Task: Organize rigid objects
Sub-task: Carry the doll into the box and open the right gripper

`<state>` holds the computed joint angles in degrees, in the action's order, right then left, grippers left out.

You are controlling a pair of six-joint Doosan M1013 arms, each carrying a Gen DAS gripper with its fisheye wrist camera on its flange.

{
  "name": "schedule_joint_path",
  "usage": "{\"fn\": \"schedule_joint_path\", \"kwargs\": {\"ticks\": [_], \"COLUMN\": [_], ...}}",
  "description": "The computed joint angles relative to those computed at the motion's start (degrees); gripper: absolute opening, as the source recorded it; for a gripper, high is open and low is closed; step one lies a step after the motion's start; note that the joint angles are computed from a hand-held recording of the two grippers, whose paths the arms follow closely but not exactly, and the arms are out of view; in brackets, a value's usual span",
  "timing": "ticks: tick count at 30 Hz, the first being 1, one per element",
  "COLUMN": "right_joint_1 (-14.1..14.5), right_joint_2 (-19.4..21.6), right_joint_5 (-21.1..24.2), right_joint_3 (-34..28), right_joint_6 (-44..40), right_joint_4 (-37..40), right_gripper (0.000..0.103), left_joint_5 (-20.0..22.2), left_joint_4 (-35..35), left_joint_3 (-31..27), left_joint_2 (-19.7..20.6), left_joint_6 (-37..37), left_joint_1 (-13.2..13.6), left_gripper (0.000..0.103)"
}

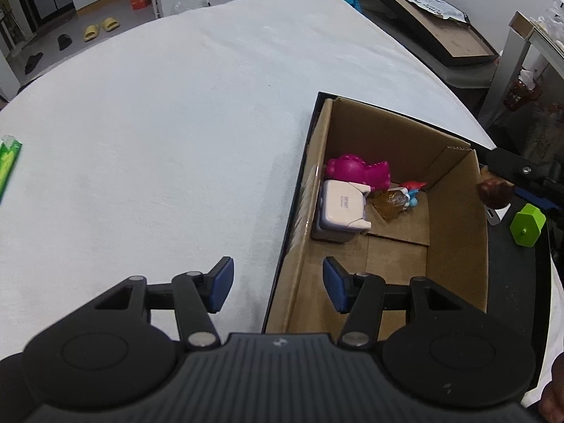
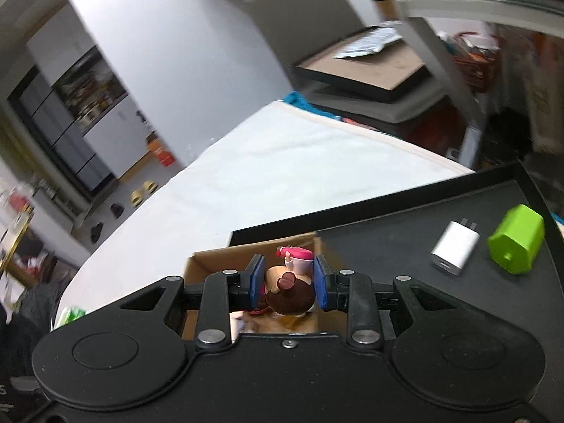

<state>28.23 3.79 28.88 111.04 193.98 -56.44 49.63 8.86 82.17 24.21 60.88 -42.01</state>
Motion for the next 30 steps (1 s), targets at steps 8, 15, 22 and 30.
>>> {"fn": "schedule_joint_path", "kwargs": {"ticks": [8,15,22,30], "right_joint_1": [0.34,1.64,1.83,2.52], "right_joint_2": [2.48,6.00,8.37,10.28], "right_joint_5": [0.22,3.49,7.90,10.51], "right_joint_3": [-2.98,-6.45,-8.89,-10.61], "right_joint_6": [-11.04,-22.40,-27.81,-30.43], "right_joint_4": [6.44,13.23,18.36,19.16], "right_gripper": [0.029,0.029,0.030,0.032], "left_joint_5": [-2.67,-1.73,-2.28,-1.81], "left_joint_4": [-6.95,-11.68,-15.41,-16.81], "left_joint_3": [0.97,0.40,1.27,1.47], "left_joint_2": [0.08,0.80,0.43,0.20], "left_joint_6": [4.86,7.74,10.50,11.74], "left_joint_1": [1.27,2.20,3.44,3.92], "left_gripper": [0.041,0.020,0.016,0.017]}}
